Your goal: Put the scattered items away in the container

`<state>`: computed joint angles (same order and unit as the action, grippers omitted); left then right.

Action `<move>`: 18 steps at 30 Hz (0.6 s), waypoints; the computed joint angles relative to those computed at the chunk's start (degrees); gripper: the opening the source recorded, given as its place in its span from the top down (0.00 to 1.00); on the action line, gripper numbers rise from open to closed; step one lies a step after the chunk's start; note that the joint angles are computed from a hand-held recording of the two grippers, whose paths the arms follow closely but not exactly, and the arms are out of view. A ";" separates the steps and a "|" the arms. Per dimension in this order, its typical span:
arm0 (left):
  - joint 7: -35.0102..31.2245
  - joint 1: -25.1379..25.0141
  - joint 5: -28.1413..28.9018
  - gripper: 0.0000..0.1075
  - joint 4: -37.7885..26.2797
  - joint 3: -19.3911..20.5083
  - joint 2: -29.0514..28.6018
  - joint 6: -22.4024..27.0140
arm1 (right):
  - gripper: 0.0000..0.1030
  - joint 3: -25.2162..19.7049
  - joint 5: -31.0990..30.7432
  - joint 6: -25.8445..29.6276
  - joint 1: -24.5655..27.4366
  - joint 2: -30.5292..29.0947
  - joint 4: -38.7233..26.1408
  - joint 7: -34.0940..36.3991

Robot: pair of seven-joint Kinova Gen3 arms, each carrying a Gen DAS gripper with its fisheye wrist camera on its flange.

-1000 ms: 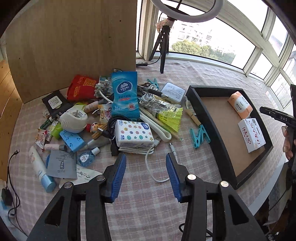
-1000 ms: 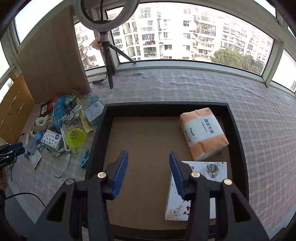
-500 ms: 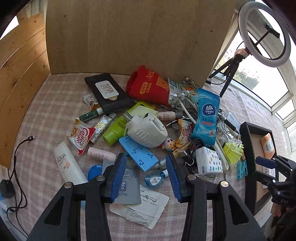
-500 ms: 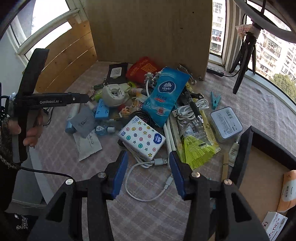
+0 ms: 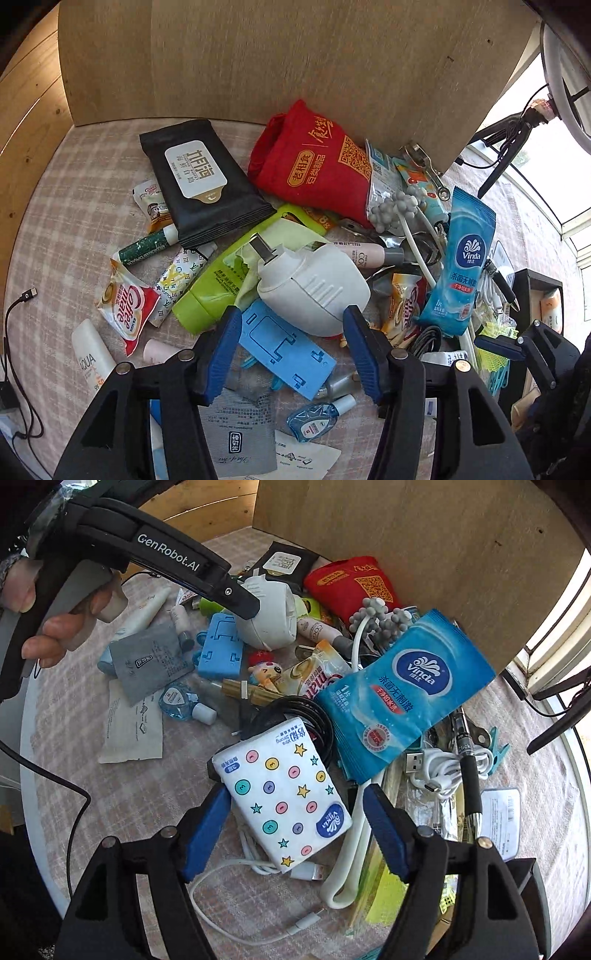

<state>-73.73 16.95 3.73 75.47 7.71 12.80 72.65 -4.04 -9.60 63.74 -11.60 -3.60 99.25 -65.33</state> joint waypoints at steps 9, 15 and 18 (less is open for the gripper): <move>1.26 -1.13 4.07 0.50 -0.72 0.30 0.95 0.51 | 0.23 1.07 -2.40 -2.24 1.41 0.32 1.05 3.12; -0.92 -3.15 9.85 0.49 1.48 0.47 -2.05 -2.30 | 0.23 3.87 -8.12 0.29 4.19 -0.02 0.43 5.67; -4.81 -6.17 16.04 0.49 2.76 0.19 -4.51 -2.30 | 0.23 5.17 -10.88 1.30 5.86 -1.48 0.24 6.71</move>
